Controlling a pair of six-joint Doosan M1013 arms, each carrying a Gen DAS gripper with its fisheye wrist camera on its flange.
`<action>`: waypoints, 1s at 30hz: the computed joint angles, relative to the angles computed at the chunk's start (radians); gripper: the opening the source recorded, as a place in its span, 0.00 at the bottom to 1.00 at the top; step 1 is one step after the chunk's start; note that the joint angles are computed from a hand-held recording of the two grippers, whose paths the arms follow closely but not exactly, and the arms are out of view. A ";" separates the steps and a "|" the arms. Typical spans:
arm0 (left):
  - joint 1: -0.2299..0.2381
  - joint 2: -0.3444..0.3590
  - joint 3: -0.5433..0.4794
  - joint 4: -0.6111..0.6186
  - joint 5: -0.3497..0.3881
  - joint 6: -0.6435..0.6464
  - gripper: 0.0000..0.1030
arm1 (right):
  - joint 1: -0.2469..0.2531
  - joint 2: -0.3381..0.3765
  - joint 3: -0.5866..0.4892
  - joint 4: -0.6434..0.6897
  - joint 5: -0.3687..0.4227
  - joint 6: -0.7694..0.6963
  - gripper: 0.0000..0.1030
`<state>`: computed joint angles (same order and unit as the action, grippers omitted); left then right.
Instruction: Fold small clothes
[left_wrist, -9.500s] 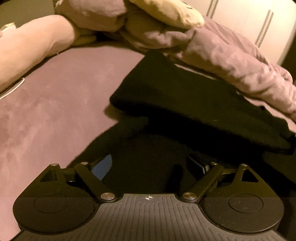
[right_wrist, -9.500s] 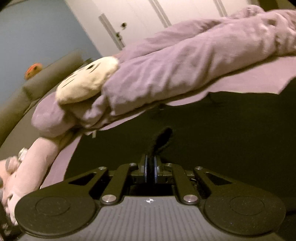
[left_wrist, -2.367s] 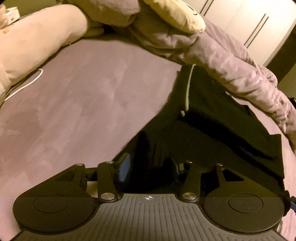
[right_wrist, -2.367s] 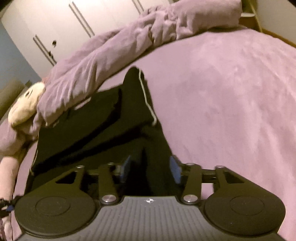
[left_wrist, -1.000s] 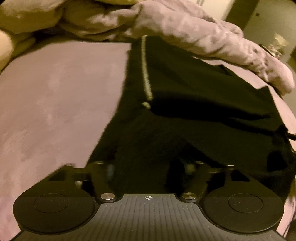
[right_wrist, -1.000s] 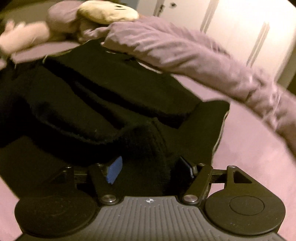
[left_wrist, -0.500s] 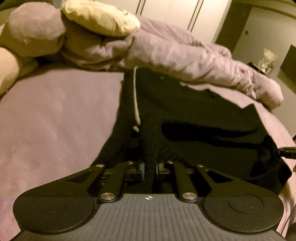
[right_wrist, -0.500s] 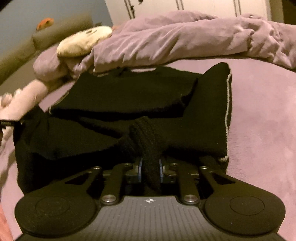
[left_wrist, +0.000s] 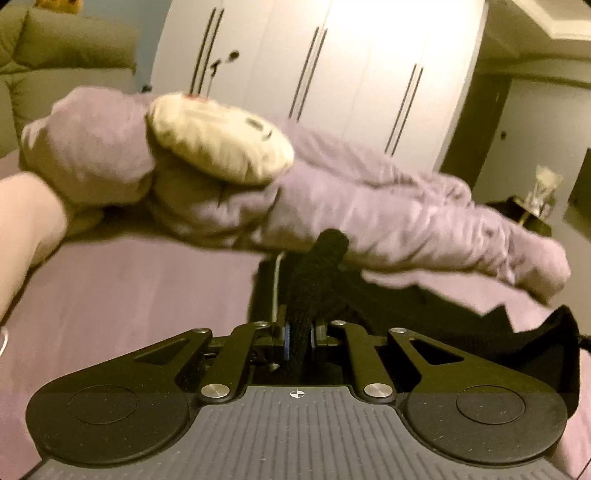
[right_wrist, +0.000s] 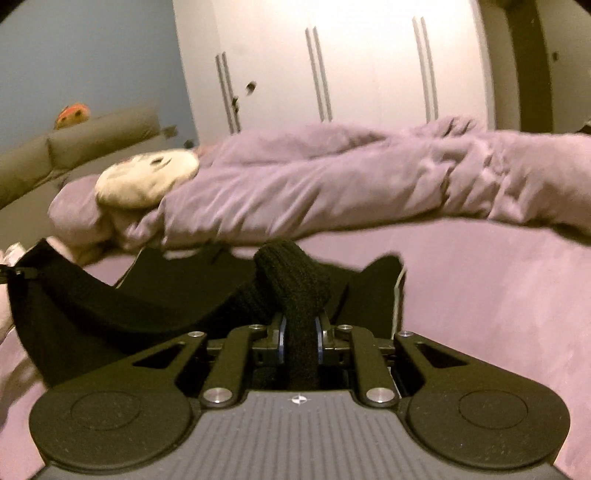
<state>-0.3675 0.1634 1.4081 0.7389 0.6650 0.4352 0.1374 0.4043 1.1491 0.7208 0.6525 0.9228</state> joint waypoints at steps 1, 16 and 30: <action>0.001 0.009 -0.015 0.018 0.004 -0.003 0.11 | 0.003 0.006 -0.012 -0.009 -0.016 0.011 0.13; 0.033 0.274 -0.341 0.108 0.279 0.045 0.13 | 0.078 0.227 -0.331 -0.554 -0.076 0.536 0.14; -0.009 0.276 -0.285 0.020 0.446 0.091 0.67 | 0.074 0.142 -0.119 -0.646 -0.101 0.700 0.45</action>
